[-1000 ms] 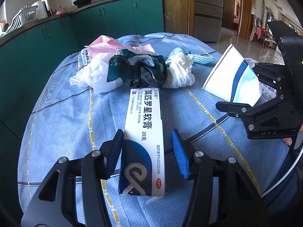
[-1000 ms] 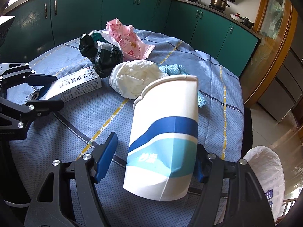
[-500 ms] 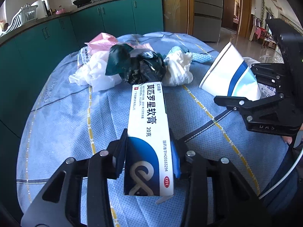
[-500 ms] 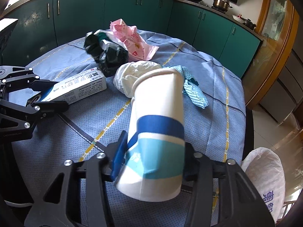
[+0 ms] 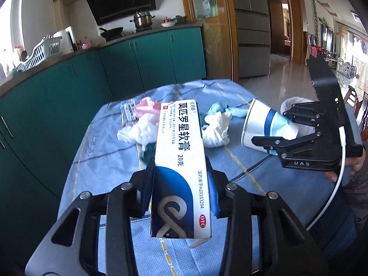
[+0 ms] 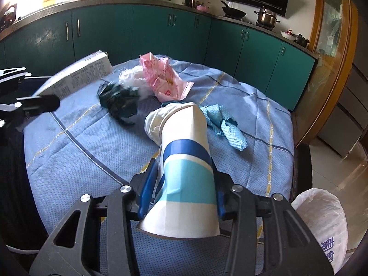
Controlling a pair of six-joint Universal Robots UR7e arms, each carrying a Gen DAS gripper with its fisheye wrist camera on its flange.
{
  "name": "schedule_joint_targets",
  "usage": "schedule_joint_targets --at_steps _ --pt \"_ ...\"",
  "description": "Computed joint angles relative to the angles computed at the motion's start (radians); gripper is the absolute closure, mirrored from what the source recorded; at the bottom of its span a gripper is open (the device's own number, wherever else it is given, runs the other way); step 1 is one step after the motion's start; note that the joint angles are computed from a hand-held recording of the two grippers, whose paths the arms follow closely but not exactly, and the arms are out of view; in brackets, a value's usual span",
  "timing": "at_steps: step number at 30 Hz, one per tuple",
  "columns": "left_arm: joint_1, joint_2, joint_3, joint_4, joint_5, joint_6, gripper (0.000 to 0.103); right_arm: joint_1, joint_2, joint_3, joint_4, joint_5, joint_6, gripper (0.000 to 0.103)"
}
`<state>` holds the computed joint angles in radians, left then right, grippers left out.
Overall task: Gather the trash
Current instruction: 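Carry the ointment box and paper cup over the white bin and open both tools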
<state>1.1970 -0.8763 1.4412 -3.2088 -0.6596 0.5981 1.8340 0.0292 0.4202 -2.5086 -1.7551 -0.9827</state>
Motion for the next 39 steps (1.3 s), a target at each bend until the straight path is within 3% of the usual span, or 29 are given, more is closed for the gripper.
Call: schedule_joint_targets --at_steps 14,21,26,30,33,39 --pt "-0.016 0.048 -0.066 -0.025 -0.056 0.034 0.063 -0.019 -0.074 0.098 -0.128 0.053 0.055 0.059" --pt "-0.004 0.104 -0.151 0.041 -0.122 -0.017 0.063 -0.052 -0.196 0.300 -0.356 0.032 0.091 0.059" --pt "0.008 0.192 -0.286 0.156 -0.206 -0.093 0.063 -0.088 -0.252 0.392 -0.576 -0.078 0.162 0.059" --pt "0.006 0.289 -0.429 0.285 -0.289 -0.125 0.063 -0.125 -0.312 0.473 -0.719 -0.116 0.257 0.059" --pt "0.005 0.376 -0.559 0.418 -0.344 -0.155 0.063 -0.144 -0.327 0.484 -0.765 -0.163 0.327 0.059" --pt "0.003 0.533 -0.784 0.670 -0.461 -0.202 0.062 -0.158 -0.293 0.409 -0.727 -0.273 0.363 0.059"
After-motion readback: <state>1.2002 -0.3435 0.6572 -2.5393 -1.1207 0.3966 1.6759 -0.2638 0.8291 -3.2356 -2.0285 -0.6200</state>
